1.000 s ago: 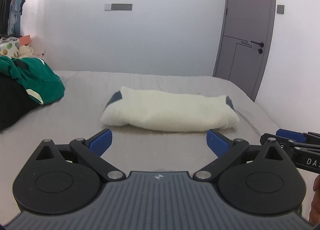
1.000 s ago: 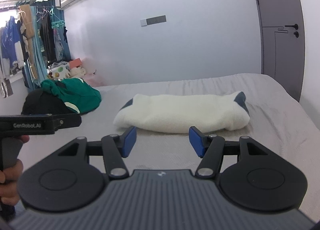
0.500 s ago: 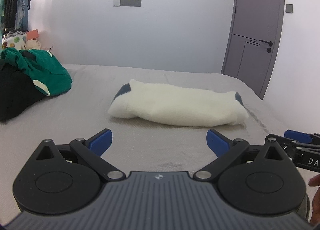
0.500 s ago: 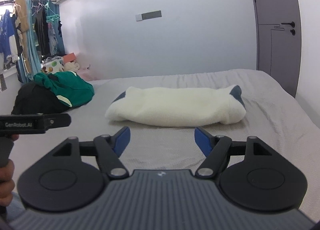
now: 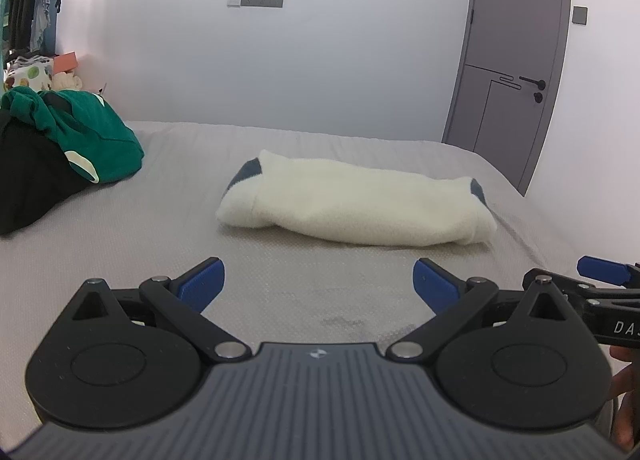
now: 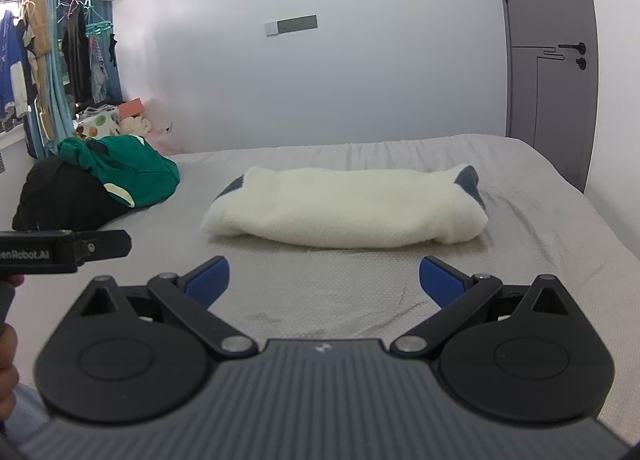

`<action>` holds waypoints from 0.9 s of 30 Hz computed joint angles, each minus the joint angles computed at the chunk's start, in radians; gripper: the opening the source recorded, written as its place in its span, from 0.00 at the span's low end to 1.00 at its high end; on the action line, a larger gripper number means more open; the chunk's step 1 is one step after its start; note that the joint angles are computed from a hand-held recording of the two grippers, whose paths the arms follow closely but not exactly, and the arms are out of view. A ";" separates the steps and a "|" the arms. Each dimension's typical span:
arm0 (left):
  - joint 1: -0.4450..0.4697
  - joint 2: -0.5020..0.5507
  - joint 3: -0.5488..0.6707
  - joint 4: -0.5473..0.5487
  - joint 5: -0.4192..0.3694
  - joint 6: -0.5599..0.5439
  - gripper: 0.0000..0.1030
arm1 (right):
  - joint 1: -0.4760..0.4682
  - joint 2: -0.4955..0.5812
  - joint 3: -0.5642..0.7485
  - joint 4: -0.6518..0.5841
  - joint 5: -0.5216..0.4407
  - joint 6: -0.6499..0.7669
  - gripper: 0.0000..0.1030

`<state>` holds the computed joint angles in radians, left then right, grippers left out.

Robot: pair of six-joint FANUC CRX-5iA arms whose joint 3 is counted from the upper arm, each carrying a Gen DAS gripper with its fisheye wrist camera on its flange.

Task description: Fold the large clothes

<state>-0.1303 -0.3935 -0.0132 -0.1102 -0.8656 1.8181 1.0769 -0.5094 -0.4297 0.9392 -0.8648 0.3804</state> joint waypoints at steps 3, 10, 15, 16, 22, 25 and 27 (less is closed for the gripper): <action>0.019 -0.007 -0.017 0.036 0.015 -0.020 0.99 | 0.002 0.000 0.000 0.004 -0.004 -0.001 1.00; 0.012 -0.018 -0.024 0.026 0.022 -0.017 0.99 | 0.001 0.003 0.007 -0.003 -0.004 -0.001 1.00; 0.007 -0.021 -0.022 0.019 0.019 -0.008 0.99 | 0.003 0.003 0.010 -0.002 -0.007 0.007 1.00; 0.007 -0.022 -0.022 0.017 0.018 -0.009 0.99 | 0.003 0.002 0.009 -0.002 -0.007 0.007 1.00; 0.005 -0.025 -0.018 0.013 0.014 -0.003 0.99 | 0.013 0.001 0.007 0.007 -0.014 0.002 1.00; 0.003 -0.026 -0.015 0.008 0.012 0.004 0.99 | 0.014 0.001 0.007 0.008 -0.014 -0.001 1.00; 0.000 -0.028 -0.014 0.004 0.010 0.009 0.99 | 0.012 0.003 0.008 0.008 -0.013 0.000 1.00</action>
<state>-0.1300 -0.4212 -0.0277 -0.1062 -0.8552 1.8268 1.0888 -0.5067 -0.4219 0.9475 -0.8779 0.3802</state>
